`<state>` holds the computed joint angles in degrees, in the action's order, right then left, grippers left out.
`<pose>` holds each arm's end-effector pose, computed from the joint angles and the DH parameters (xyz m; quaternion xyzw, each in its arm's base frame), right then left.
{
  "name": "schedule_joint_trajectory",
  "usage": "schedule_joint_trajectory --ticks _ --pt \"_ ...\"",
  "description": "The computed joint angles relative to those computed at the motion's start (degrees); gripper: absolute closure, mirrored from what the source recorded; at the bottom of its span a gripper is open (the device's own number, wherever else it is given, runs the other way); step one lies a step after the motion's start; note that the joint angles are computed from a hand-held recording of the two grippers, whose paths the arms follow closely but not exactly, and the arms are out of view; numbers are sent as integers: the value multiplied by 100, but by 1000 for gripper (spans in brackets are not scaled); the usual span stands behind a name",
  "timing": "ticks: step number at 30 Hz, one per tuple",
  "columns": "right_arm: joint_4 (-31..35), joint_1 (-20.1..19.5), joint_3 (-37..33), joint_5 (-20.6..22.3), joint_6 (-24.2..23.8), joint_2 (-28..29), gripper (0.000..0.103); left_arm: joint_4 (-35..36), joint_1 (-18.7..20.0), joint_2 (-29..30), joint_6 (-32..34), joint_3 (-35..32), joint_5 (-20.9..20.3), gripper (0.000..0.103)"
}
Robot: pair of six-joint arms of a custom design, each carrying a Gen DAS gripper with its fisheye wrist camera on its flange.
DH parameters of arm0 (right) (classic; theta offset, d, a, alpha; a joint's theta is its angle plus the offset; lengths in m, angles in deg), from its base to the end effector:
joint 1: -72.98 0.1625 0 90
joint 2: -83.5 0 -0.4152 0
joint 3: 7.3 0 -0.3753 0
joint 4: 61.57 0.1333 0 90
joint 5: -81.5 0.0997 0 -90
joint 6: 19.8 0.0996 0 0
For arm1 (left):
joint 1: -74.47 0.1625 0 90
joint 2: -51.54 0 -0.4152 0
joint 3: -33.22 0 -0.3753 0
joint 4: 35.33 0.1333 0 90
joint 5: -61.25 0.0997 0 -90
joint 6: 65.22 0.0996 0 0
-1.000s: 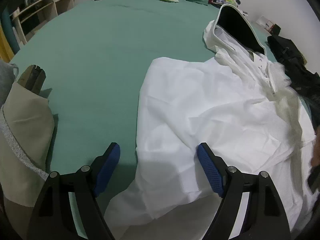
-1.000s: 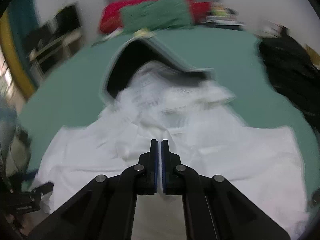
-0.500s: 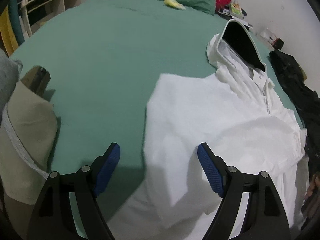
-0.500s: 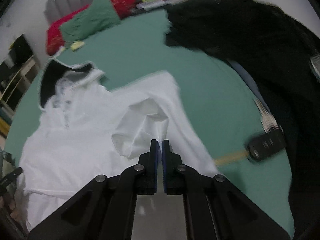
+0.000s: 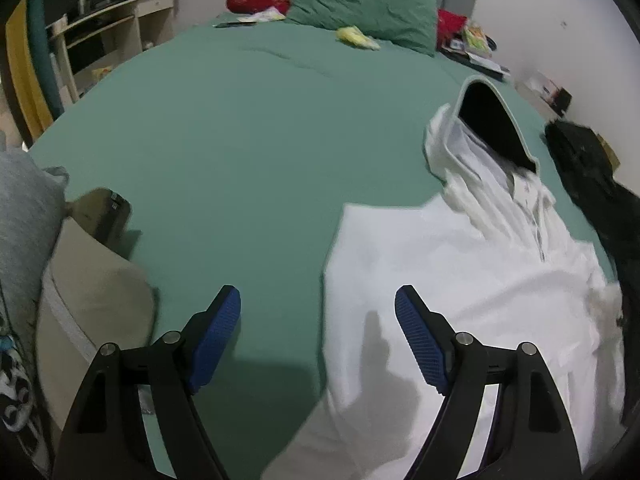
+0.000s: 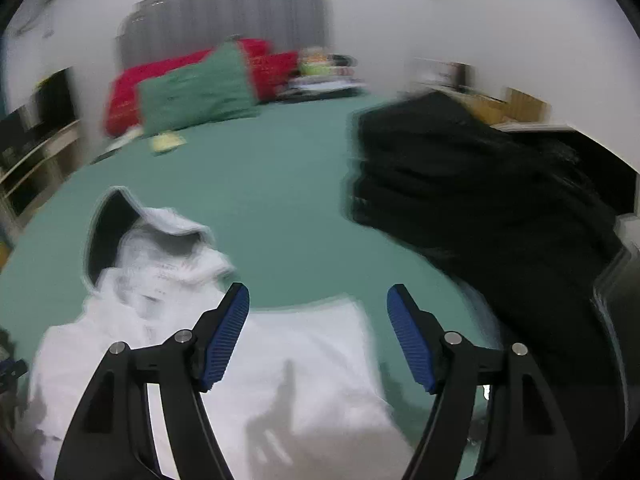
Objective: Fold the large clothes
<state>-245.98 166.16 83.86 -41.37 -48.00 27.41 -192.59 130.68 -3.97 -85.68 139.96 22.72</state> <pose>0.1158 -0.6562 0.3345 0.0905 -0.8402 0.4103 0.3428 -0.1487 -0.6021 0.1800 0.0434 0.8930 -0.3078 0.3254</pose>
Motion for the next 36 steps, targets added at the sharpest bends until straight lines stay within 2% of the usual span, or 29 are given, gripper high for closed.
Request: schedule_joint_trajectory --ticks 2,6,9,11,12,13,14,15,17,19,21,24,25,26,28,29,30,31,32,36 --pt "555 41 -607 400 -202 391 31 157 53 -73 -138 -92 -72 20" --pt "1419 287 -2153 406 -1234 1530 35 404 212 -113 -437 -278 -323 20" --pt "2123 438 -3374 119 -1767 2415 35 527 261 -65 -500 -367 -314 20" --pt "2053 515 -4010 -304 -2462 2996 36 534 274 -19 -461 -410 -295 20" --pt "1997 520 -4248 -409 -2806 3220 52 557 273 5 -419 -432 -285 20" --pt "1933 525 -4500 -609 -3164 3444 94 595 268 25 -383 -451 -264 20" --pt "1810 530 -4678 -850 -3539 3611 100 645 265 28 -376 -456 -241 20" --pt "1582 531 -4616 -927 -3804 3612 100 707 266 24 -389 -466 -229 20" --pt "900 498 -4083 -970 -4501 3365 100 795 273 1 -488 -471 -290 20" --pt "296 443 -3555 -1204 -5213 3084 100 796 277 -18 -507 -455 -351 20" --pt "113 408 -3164 -1371 -5498 2820 100 773 246 -17 -492 -426 -312 20" --pt "702 343 -2402 -1722 -5150 2202 100 746 183 -28 -462 -355 -252 20" --pt "1225 299 -2070 -1683 -4708 1887 95 751 167 -25 -462 -345 -246 20" --pt "1698 271 -1883 -1554 -4339 1665 94 751 153 -20 -449 -341 -245 20" --pt "2172 212 -1558 -1242 -3902 1252 84 741 126 5 -422 -340 -209 20" --pt "2374 218 -1628 -1254 -3652 1212 79 712 107 20 -393 -330 -159 20" --pt "2754 217 -1740 -1229 -3173 1138 68 661 88 34 -360 -318 -97 20" --pt "3266 208 -1870 -1036 -2609 1018 63 618 79 42 -335 -311 -58 20" --pt "3624 201 -1976 -840 -2286 946 62 537 63 51 -297 -302 -6 20" --pt "4654 233 -2606 -182 -1561 868 45 376 56 30 -187 -305 44 20"
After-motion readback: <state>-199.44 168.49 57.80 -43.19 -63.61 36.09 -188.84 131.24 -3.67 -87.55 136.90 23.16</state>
